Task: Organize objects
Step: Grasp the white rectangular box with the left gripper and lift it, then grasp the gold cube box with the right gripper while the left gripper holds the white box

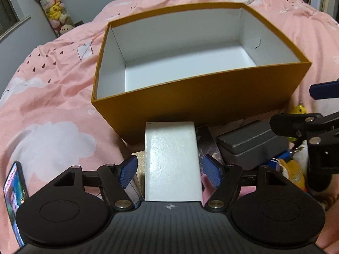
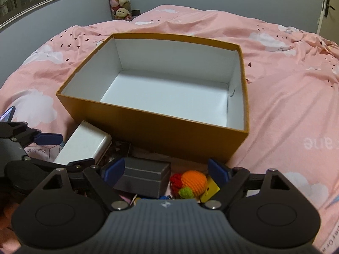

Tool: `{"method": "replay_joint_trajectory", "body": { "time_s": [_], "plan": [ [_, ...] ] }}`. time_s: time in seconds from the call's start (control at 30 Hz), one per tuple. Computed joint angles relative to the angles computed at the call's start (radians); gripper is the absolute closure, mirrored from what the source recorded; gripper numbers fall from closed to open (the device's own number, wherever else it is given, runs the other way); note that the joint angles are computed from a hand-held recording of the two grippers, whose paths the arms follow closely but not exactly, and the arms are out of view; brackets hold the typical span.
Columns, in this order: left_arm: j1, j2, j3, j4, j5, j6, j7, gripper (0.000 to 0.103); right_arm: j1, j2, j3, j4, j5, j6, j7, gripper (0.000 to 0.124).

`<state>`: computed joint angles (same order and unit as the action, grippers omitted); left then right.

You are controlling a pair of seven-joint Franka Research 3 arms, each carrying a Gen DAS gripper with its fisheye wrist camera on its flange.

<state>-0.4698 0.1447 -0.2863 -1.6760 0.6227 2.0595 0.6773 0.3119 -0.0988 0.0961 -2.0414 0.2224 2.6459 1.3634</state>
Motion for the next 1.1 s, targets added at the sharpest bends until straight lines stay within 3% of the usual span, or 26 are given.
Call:
{"method": "replay_joint_trajectory", "body": {
  "time_s": [0.17, 0.47, 0.7, 0.97, 1.1],
  "plan": [
    [0.003, 0.033, 0.005, 0.027, -0.033, -0.016, 0.017, 0.021, 0.002, 0.030, 0.000, 0.026, -0.002, 0.000, 0.001, 0.037],
    [0.007, 0.033, 0.012, 0.013, -0.057, 0.011, 0.014, 0.034, 0.004, 0.054, -0.002, 0.049, 0.000, -0.011, 0.009, 0.037],
    [0.032, -0.036, 0.013, -0.070, -0.060, 0.102, -0.052, 0.034, 0.009, 0.049, -0.003, 0.047, 0.030, -0.002, -0.031, 0.037],
    [0.074, -0.159, 0.002, -0.183, -0.080, 0.220, -0.124, 0.035, 0.027, 0.052, 0.000, 0.072, 0.144, -0.001, -0.172, 0.039],
    [0.099, -0.217, -0.003, -0.233, -0.093, 0.270, -0.157, 0.035, 0.036, 0.066, 0.004, 0.104, 0.187, -0.024, -0.223, 0.051]
  ]
}}
